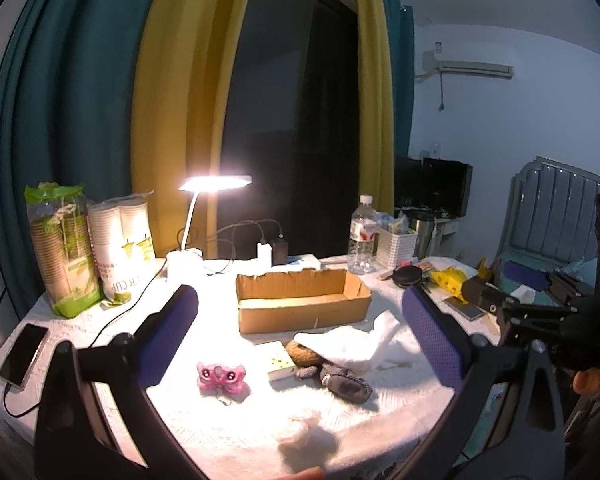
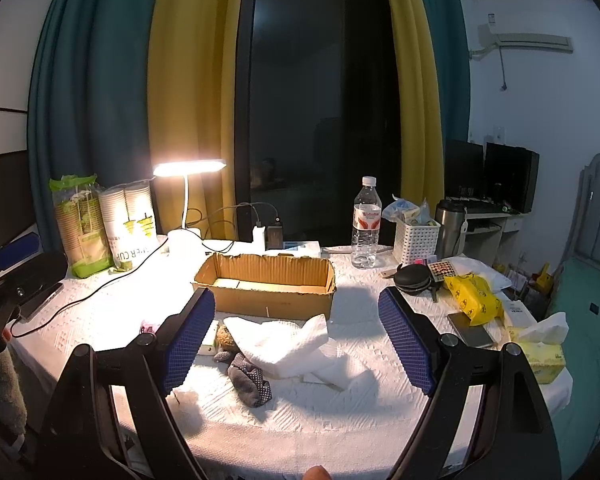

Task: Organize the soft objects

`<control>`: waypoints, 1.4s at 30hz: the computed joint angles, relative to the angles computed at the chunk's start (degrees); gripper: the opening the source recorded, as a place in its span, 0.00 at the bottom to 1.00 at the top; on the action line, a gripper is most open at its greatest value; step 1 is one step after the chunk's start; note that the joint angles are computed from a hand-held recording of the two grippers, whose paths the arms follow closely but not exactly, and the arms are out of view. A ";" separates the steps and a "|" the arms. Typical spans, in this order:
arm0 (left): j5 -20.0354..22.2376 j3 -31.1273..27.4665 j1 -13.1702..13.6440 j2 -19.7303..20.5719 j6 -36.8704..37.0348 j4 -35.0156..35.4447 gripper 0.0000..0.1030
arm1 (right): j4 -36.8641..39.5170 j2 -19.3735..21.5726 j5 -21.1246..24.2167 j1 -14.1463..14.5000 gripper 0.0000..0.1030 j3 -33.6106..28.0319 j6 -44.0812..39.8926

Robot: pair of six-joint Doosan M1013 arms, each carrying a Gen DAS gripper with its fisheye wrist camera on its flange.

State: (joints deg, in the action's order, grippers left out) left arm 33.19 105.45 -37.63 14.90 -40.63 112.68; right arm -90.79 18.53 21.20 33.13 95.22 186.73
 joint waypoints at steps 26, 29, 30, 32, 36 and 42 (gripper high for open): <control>-0.91 0.47 0.18 -0.37 -1.20 0.05 0.99 | 3.10 0.16 -1.24 -0.39 0.84 -0.21 -2.95; -0.87 0.43 0.17 -0.35 -1.10 0.00 0.99 | 2.65 0.24 -0.88 -0.28 0.84 -0.24 -2.59; -0.87 0.52 0.17 -0.39 -1.19 0.05 0.99 | 2.73 0.24 -0.98 -0.30 0.84 -0.24 -2.63; -0.92 0.49 0.17 -0.39 -1.10 -0.04 0.99 | 2.96 0.26 -0.89 -0.28 0.84 -0.27 -2.83; -0.77 0.47 0.06 -0.36 -1.01 -0.20 0.99 | 2.88 0.29 -0.99 -0.36 0.84 -0.30 -2.78; -0.85 0.56 0.00 -0.25 -1.51 0.53 0.99 | 2.38 0.24 -0.85 -0.27 0.84 -0.20 -2.35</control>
State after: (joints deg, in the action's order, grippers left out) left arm 32.34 106.01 -37.63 14.65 -42.13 113.21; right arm -88.41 18.77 20.34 32.86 95.02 184.38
